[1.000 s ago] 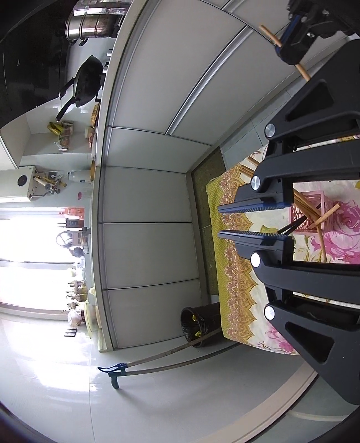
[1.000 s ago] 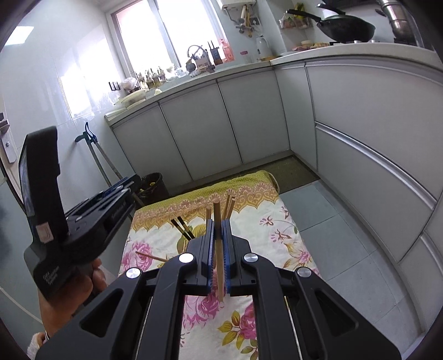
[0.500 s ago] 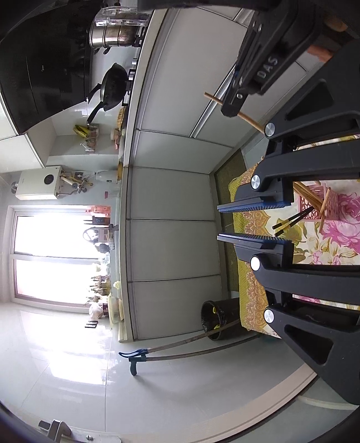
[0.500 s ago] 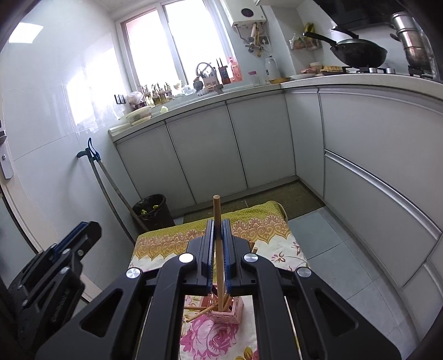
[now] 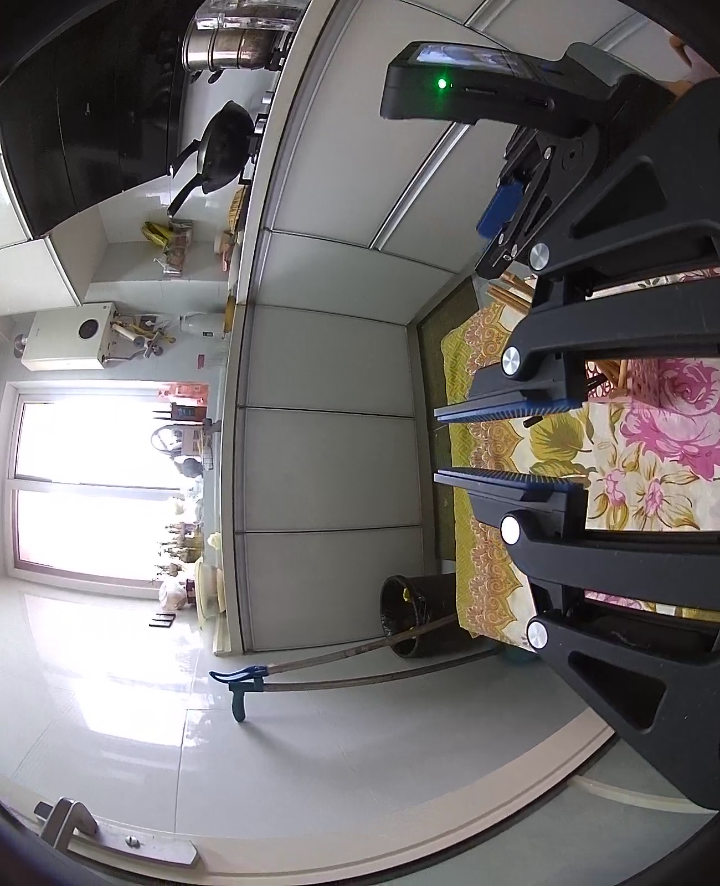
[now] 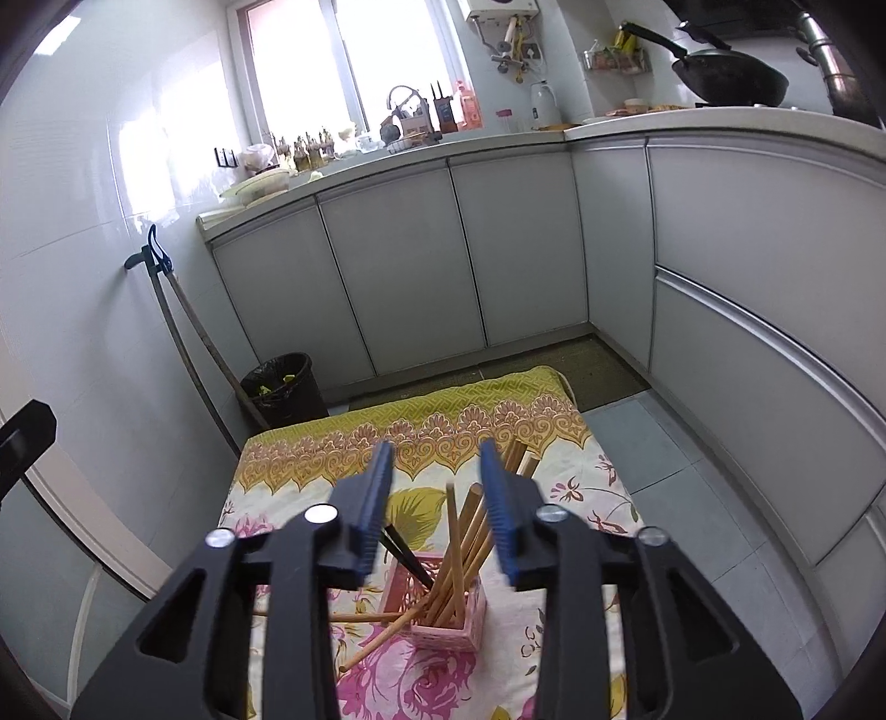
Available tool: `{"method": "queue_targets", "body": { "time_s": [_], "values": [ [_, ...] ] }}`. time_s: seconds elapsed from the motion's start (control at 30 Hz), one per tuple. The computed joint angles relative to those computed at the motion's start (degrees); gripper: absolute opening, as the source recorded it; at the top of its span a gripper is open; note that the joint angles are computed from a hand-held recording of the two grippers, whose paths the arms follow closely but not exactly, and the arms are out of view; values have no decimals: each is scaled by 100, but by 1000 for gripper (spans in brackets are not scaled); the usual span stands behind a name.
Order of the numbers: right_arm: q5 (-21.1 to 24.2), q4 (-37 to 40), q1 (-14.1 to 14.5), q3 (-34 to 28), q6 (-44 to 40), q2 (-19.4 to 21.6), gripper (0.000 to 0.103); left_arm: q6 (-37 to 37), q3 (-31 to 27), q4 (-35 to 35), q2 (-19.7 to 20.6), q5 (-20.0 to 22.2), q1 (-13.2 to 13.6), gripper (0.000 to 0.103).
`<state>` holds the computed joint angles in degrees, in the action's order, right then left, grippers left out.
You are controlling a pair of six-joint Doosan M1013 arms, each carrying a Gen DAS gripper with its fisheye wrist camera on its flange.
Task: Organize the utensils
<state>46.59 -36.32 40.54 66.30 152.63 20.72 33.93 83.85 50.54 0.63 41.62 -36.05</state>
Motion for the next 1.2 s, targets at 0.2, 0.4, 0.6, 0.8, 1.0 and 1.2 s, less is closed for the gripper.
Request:
{"method": "queue_targets", "body": {
  "time_s": [0.2,0.4,0.6,0.8,1.0,1.2],
  "values": [
    [289,-281,134,73,311,-165,47,-125,67,-35,-86,132,-67,23],
    [873,-917,420,350,851,-441,47,-400,223,166,-239,339,-319,24],
    [1117,-1297,627,729,1483,-769,42,-596,341,179,-334,648,-590,24],
    [1517,-1507,779,978,1903,-986,30,-794,560,23,-462,785,-808,22],
    [1292,-1264,838,1363,1920,-1246,33,-752,804,-113,-609,644,-981,22],
    [777,-1368,944,1873,2227,-1562,82,-882,1018,-42,-757,772,-1146,65]
  ]
}}
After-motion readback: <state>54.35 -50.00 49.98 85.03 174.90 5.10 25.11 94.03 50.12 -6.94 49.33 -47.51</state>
